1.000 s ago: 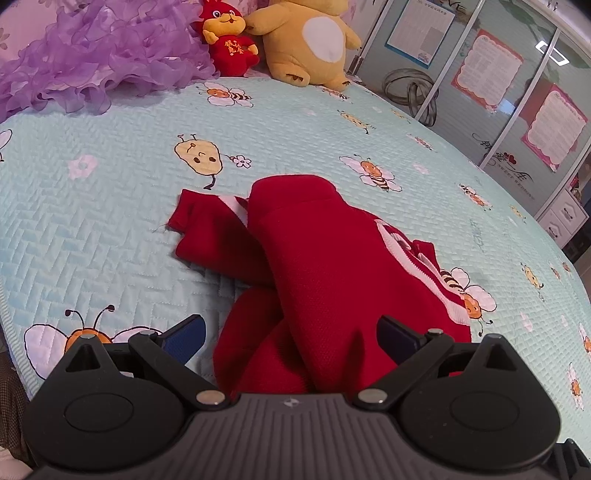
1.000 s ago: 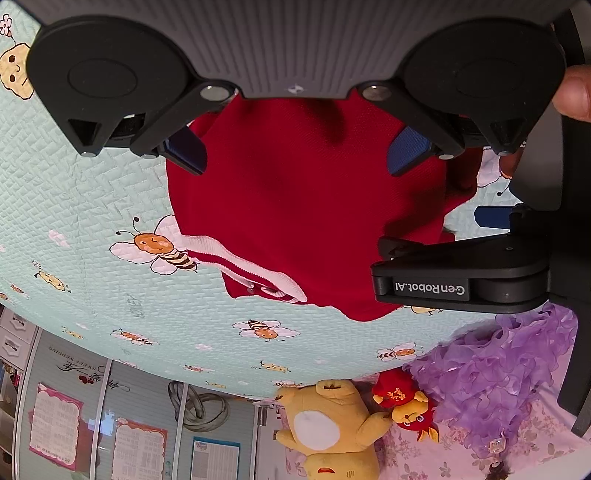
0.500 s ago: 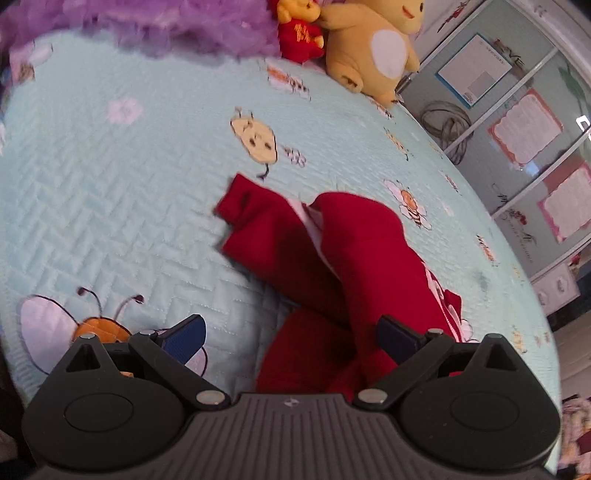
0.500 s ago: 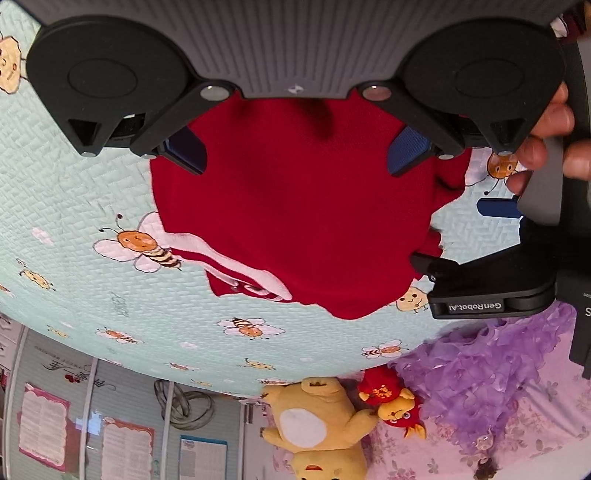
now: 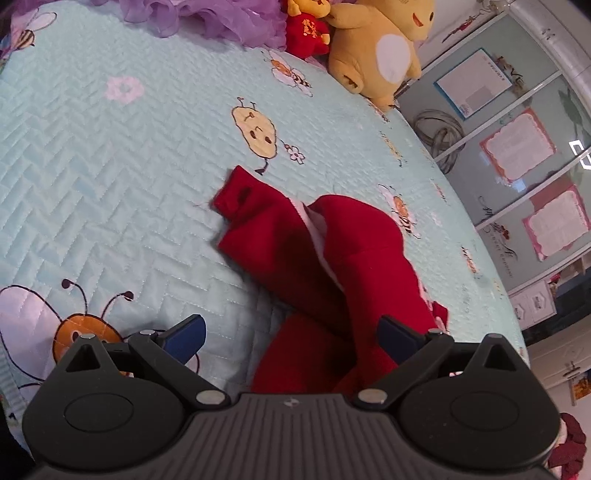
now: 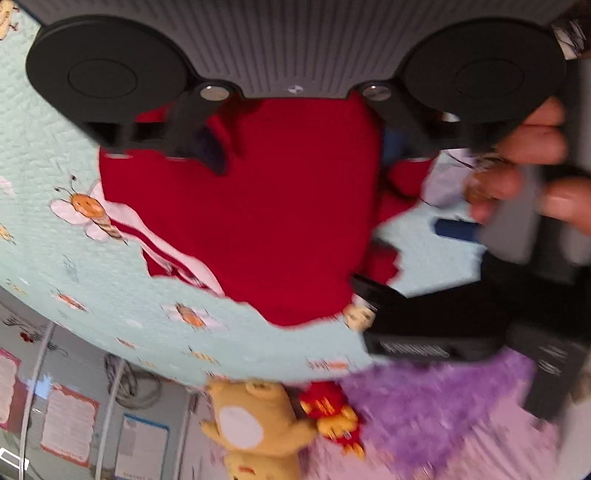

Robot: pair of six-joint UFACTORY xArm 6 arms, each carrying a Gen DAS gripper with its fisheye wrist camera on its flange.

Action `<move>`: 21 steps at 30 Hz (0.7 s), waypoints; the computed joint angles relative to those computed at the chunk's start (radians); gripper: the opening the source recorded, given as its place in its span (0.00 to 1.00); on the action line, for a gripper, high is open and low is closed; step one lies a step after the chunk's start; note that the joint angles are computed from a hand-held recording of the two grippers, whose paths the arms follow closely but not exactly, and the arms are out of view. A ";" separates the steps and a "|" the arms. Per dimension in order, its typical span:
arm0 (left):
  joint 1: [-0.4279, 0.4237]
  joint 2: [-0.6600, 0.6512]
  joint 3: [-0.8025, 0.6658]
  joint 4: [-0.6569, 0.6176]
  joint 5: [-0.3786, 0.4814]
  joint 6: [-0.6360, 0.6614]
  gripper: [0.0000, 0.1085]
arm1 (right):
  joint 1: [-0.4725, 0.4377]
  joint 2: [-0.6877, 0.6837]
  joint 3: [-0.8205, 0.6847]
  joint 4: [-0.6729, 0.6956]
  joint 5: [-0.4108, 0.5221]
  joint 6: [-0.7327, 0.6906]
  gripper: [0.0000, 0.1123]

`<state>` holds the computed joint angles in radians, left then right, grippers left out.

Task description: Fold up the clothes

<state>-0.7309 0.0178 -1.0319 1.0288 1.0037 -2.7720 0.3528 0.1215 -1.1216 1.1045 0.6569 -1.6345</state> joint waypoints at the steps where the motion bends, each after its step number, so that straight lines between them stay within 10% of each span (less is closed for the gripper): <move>1: 0.000 0.001 -0.001 0.000 0.002 0.003 0.94 | 0.003 0.008 -0.005 -0.006 -0.007 -0.003 0.60; 7: 0.015 0.020 -0.011 0.020 -0.038 0.009 0.94 | -0.053 0.023 -0.024 0.071 0.028 -0.069 0.17; 21: 0.081 0.140 -0.094 0.274 -0.245 -0.153 0.94 | -0.204 0.033 -0.040 0.259 0.020 -0.229 0.11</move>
<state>-0.6495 0.1578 -1.1259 1.3029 0.7590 -2.9254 0.1491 0.1542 -1.1619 1.3633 0.6770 -1.8634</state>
